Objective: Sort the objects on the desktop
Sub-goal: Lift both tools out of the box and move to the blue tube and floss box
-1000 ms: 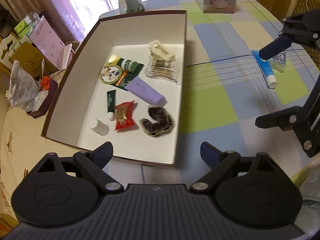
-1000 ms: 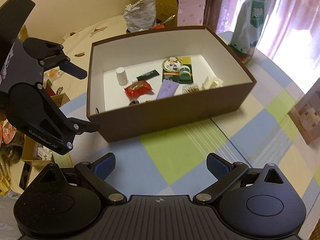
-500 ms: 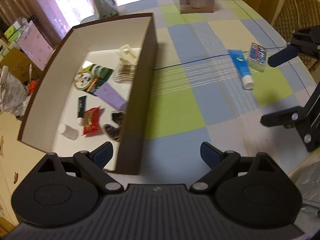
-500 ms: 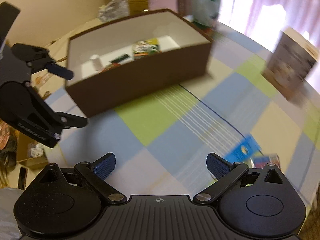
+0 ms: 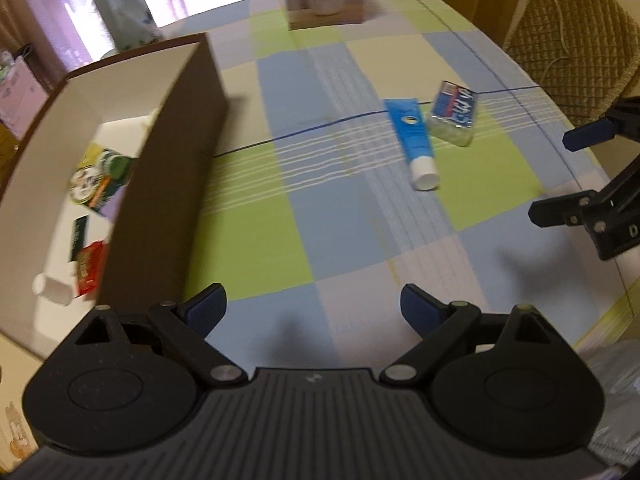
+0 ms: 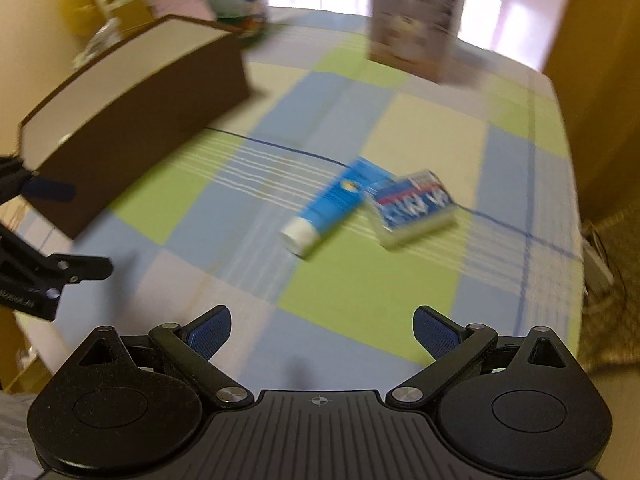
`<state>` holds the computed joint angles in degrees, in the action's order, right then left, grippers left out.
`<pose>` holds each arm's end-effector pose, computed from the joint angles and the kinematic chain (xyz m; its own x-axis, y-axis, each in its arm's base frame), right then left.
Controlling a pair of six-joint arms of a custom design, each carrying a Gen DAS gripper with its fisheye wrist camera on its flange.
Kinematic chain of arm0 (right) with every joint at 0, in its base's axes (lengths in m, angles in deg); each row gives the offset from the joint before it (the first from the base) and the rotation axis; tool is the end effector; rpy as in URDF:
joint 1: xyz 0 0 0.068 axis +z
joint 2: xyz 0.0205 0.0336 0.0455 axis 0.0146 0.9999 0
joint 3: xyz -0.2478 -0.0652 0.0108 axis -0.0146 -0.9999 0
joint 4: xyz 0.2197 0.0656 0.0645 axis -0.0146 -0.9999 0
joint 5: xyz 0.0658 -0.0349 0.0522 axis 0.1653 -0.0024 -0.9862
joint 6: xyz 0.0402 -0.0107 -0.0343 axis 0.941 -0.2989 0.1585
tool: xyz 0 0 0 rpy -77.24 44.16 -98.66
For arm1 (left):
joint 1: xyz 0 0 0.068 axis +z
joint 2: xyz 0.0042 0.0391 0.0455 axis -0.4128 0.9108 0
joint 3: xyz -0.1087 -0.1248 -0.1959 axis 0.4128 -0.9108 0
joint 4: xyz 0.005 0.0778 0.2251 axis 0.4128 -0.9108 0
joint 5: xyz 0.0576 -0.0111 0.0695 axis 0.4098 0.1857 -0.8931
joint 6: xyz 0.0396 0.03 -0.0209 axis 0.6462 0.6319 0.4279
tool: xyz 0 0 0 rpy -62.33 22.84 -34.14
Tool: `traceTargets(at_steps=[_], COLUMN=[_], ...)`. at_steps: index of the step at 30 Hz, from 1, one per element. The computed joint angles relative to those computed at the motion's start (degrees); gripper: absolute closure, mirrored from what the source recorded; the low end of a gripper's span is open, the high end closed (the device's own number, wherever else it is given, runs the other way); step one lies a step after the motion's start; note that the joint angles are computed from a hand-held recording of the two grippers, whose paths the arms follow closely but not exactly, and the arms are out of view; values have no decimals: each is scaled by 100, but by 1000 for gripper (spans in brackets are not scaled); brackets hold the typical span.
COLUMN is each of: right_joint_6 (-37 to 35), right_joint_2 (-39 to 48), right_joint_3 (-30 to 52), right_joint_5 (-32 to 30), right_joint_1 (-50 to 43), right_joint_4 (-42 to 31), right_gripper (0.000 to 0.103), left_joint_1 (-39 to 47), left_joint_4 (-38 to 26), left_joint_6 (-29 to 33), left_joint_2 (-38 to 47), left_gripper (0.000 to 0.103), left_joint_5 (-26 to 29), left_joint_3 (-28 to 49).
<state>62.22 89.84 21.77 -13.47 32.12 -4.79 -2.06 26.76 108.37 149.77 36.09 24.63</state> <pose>0.1897 0.1130 0.0836 -0.8634 -0.2348 -0.4466 -0.2928 0.9540 0.0645 0.2340 0.0841 0.0966 -0.7477 0.5098 -0.4255 0.5338 0.8426 0.0713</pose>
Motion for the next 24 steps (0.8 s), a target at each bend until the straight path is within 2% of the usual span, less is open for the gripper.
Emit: traceTargets(at_steps=[10, 20, 24], right_joint_6=[150, 197, 302], right_joint_2=[169, 614, 726], right_joint_3=[-364, -439, -449], right_joint_5=[-181, -279, -246], right_joint_1=[-1065, -1930, -2283], right_joint_4=[373, 705, 760], right_gripper=[1, 1, 1], left_joint_1=[-964, -1832, -2164], left_joint_4=[585, 748, 741], left_joint_6=[-581, -1002, -1145], left_joint_2=[505, 1411, 1829], left_gripper=[12, 14, 20], left_joint_5=[-83, -180, -114], left_joint_3=[-56, 626, 1002])
